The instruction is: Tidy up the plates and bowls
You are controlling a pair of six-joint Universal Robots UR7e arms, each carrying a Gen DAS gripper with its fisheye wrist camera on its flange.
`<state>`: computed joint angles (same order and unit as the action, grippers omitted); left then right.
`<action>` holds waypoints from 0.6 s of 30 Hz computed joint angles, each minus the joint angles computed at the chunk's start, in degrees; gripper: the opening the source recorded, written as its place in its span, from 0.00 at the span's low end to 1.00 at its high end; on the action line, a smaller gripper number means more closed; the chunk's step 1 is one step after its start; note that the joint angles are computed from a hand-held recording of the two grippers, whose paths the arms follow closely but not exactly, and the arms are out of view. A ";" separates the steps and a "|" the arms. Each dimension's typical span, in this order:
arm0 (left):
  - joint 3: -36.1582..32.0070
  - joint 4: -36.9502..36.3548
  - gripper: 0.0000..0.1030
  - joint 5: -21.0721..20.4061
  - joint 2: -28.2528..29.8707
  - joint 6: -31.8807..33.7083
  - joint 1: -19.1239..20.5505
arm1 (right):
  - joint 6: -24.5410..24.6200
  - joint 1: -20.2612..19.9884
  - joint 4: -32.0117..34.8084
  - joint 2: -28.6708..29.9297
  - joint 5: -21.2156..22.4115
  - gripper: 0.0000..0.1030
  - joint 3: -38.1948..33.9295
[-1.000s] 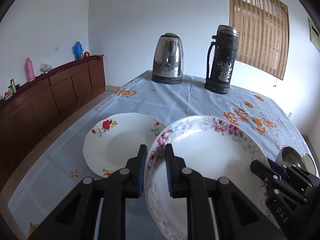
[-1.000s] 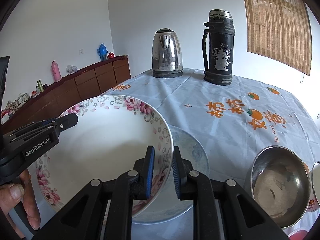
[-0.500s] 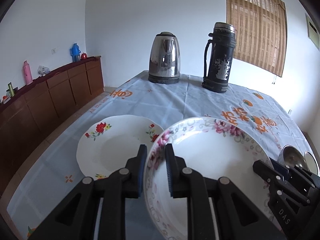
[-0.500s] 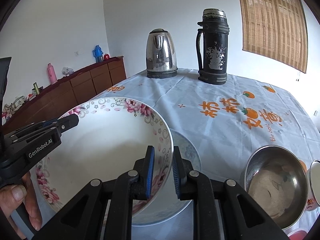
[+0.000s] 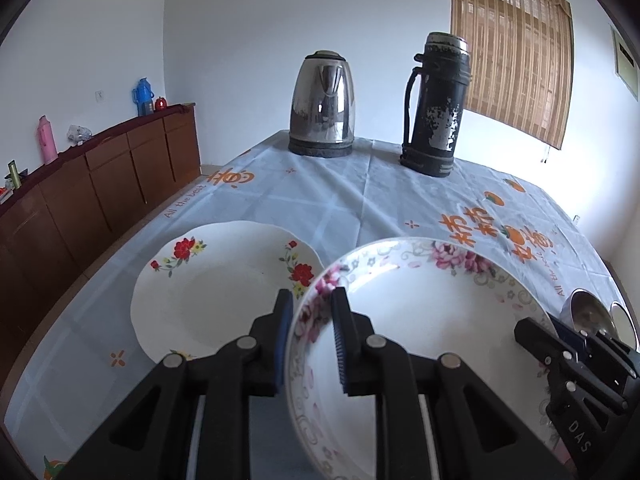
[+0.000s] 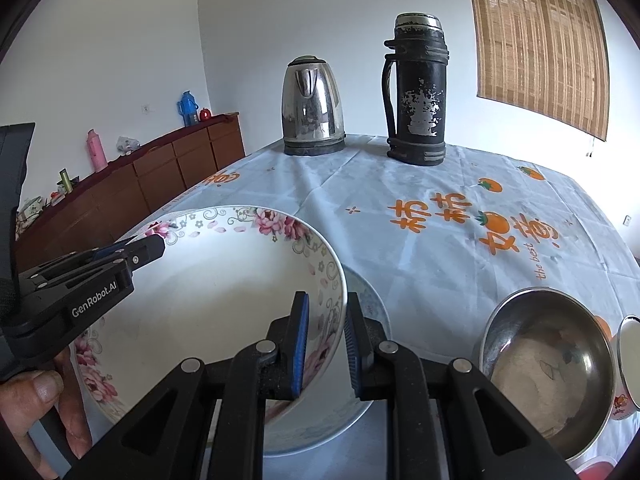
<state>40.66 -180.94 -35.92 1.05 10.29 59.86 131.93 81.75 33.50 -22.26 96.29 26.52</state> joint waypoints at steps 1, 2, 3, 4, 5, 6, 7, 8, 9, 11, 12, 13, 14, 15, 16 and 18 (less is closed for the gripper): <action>-0.38 0.45 0.16 -0.21 0.17 -0.24 0.11 | 0.08 -0.02 0.28 0.27 0.11 0.18 -0.54; -0.47 0.67 0.16 -0.41 0.26 -0.46 0.19 | 0.16 -0.05 0.67 0.63 0.25 0.18 -1.24; -0.69 0.95 0.17 -0.60 0.36 -0.64 0.29 | 0.21 -0.05 0.88 0.88 0.45 0.18 -1.69; -0.95 1.19 0.17 -0.70 0.51 -0.83 0.36 | 0.23 -0.05 1.08 1.14 0.63 0.18 -2.16; -1.08 1.36 0.17 -0.83 0.58 -0.98 0.44 | 0.41 -0.05 1.47 1.41 0.71 0.18 -2.72; -1.23 1.46 0.17 -1.02 0.67 -1.02 0.50 | 0.39 -0.04 1.39 1.41 0.78 0.18 -2.72; -1.37 1.47 0.17 -1.13 0.78 -1.00 0.53 | 0.35 -0.02 1.46 1.62 0.93 0.18 -3.10; -1.79 1.70 0.17 -1.19 1.00 -0.98 0.60 | 0.51 -0.01 1.92 1.98 1.05 0.18 -3.83; -2.07 1.95 0.17 -1.29 1.13 -1.03 0.67 | 0.58 0.00 2.32 2.31 1.18 0.18 -4.46; -2.46 2.39 0.17 -1.55 1.30 -1.25 0.80 | 0.56 0.04 2.21 2.41 1.52 0.18 -4.50; -2.80 2.62 0.18 -1.62 1.49 -1.28 0.85 | 0.63 0.05 2.32 2.55 1.63 0.18 -4.75; -2.94 2.78 0.18 -1.76 1.56 -1.33 0.89 | 0.64 0.03 2.38 2.64 1.68 0.18 -4.92; -3.28 3.08 0.18 -1.92 1.71 -1.41 0.95 | 0.71 0.05 2.28 2.65 1.88 0.18 -4.91; -3.43 3.21 0.18 -2.10 1.78 -1.46 1.00 | 0.77 0.04 2.25 2.70 1.98 0.18 -5.01; -3.73 3.34 0.18 -2.23 1.93 -1.35 1.04 | 0.85 0.02 2.48 2.94 2.02 0.18 -5.49; -4.74 3.85 0.18 -2.53 2.43 -1.07 1.14 | 0.90 -0.01 2.64 3.25 2.23 0.18 -6.09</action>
<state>35.92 -177.08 -38.45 3.48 9.22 61.00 132.83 81.75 36.15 -19.01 98.52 20.43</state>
